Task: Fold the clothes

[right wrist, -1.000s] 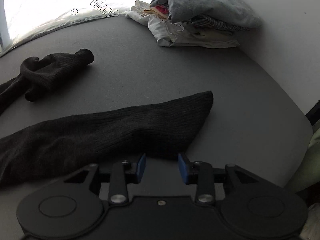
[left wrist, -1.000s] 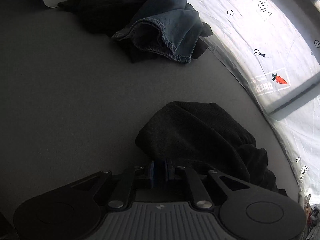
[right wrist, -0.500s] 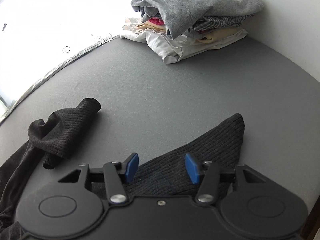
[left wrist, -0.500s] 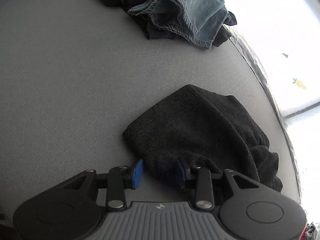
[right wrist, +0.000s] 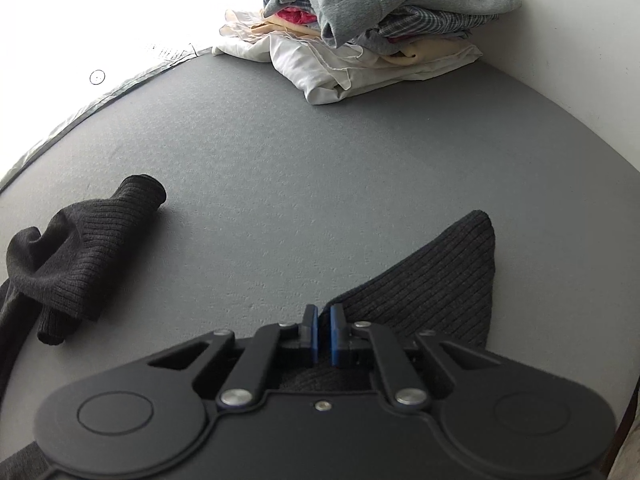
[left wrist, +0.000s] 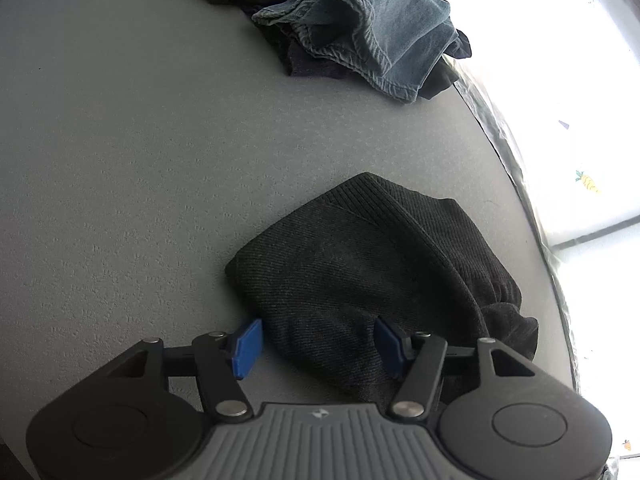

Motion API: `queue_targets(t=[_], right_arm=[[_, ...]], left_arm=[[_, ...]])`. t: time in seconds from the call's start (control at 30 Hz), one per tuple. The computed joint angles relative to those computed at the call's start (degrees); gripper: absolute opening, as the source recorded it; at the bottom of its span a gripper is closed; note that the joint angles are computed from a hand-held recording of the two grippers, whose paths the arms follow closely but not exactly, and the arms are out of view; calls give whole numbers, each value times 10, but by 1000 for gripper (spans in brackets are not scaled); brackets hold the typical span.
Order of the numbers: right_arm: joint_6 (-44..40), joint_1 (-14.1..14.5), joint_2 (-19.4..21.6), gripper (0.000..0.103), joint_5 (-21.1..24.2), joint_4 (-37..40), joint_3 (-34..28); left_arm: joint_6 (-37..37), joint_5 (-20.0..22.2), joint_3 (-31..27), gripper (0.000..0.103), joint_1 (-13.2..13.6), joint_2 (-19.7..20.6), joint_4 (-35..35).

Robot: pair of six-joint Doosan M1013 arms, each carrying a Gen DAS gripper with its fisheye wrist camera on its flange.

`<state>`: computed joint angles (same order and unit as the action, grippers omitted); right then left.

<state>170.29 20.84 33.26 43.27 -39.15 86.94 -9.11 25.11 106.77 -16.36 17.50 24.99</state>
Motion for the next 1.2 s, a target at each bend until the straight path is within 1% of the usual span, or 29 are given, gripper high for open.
queue_targets(t=[0.07, 0.13, 0.17, 0.23, 0.33, 0.4, 0.43, 0.47, 0.5, 0.53, 0.6, 0.67, 0.7, 0.73, 0.8, 0.83, 0.87, 0.9, 0.97, 1.0, 1.03, 1.07, 1.1, 1.13, 1.17, 1.2], right_arm=[[21, -5, -8, 4, -24, -1, 10], [74, -5, -23, 4, -67, -54, 26], [105, -5, -30, 4, -87, -85, 34], [180, -4, -46, 4, -120, -163, 48], [351, 3, -79, 4, -137, -338, 74], [428, 6, -97, 3, -128, -404, 89], [449, 5, -105, 3, -131, -413, 99], [448, 4, -110, 3, -134, -403, 106], [435, 4, -111, 3, -131, -385, 110], [395, 4, -109, 3, -120, -337, 113], [283, 1, -98, 4, -96, -193, 110], [178, -1, -83, 4, -63, -76, 103], [141, 1, -76, 4, -46, -46, 100], [128, 4, -72, 5, -30, -38, 99], [122, 8, -70, 11, -28, -43, 101], [123, 9, -69, 18, -29, -48, 102], [118, 10, -66, 34, -26, -60, 98], [109, 12, -64, 41, -25, -76, 94], [73, 14, -56, 41, -24, -101, 84], [48, 17, -54, 42, -24, -113, 80], [10, 19, -49, 43, -25, -117, 75], [-29, 20, -45, 47, -26, -120, 69], [-94, 22, -37, 51, -20, -110, 58], [-157, 25, -29, 51, -11, -108, 49], [-219, 28, -24, 51, -4, -106, 43], [-266, 31, -18, 51, 3, -113, 39]], left_arm=[[25, 9, -7, 67, 0, 3, -11], [45, 17, -13, 72, -2, 7, -14], [54, 22, -16, 72, -3, 9, -16], [48, 24, -17, 73, -4, 10, -9], [21, 14, -11, 73, -5, 7, 7], [-3, 3, -5, 73, -4, 5, 17], [-15, -3, -2, 73, -3, 4, 21], [-21, -6, -1, 73, -2, 3, 22], [-25, -9, 0, 73, -1, 3, 22], [-29, -11, 1, 73, 0, 2, 22], [-40, -14, 3, 73, 0, 2, 27], [-48, -16, 4, 73, 0, 1, 30], [-50, -17, 4, 73, 1, 1, 29], [-49, -17, 4, 73, 1, 1, 27], [-42, -9, -1, 73, 2, 3, 20], [-34, -2, -5, 73, 0, 4, 18], [-27, 5, -8, 73, 0, 6, 16], [-17, 16, -13, 73, -2, 8, 14], [6, 41, -25, 72, -6, 13, 12], [12, 51, -29, 69, -9, 15, 15], [13, 63, -32, 62, -11, 16, 18], [14, 76, -35, 58, -13, 18, 22], [10, 87, -36, 50, -15, 18, 28], [1, 90, -33, 40, -15, 16, 32], [-10, 90, -30, 36, -15, 14, 37], [-26, 81, -24, 30, -14, 11, 41]])
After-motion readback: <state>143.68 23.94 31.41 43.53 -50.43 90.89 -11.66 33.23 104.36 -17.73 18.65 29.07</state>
